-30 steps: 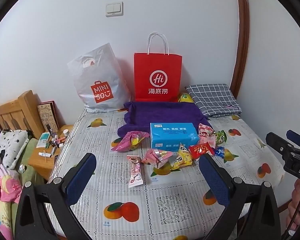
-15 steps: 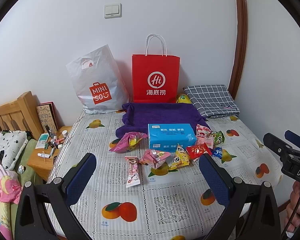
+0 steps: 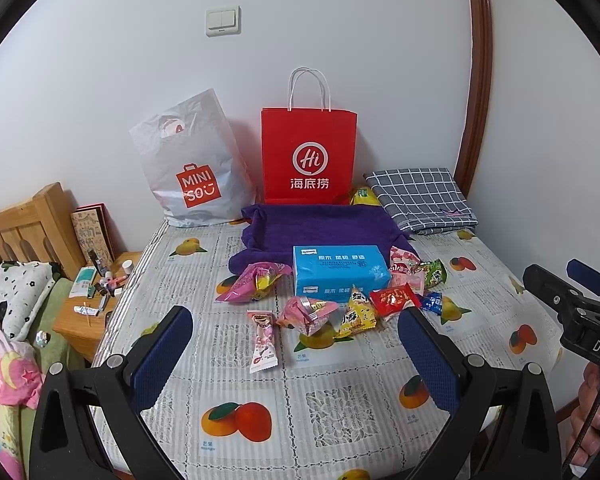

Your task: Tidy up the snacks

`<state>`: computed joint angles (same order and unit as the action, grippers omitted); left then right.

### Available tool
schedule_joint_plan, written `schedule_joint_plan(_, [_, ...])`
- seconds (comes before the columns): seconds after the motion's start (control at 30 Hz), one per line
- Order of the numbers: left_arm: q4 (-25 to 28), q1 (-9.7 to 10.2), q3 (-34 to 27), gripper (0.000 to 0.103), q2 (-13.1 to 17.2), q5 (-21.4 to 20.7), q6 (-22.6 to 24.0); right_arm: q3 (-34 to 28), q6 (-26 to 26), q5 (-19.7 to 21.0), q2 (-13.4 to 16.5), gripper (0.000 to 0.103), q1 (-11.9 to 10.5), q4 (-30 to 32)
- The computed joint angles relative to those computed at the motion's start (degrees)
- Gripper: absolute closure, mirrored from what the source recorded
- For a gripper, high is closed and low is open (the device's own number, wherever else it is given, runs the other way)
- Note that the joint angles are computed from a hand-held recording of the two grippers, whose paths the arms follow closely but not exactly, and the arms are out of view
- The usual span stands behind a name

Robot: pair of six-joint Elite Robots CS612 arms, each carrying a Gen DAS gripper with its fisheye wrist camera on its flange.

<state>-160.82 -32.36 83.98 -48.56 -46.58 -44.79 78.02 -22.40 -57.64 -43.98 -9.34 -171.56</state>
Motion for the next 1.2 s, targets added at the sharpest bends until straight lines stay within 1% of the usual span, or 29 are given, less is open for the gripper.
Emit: schedule_joint_plan(1.2, [-0.1, -0.25, -0.2, 0.0, 0.1, 0.3, 0.3, 0.7, 0.3, 0.8, -0.4, 0.004, -0.1, -0.3])
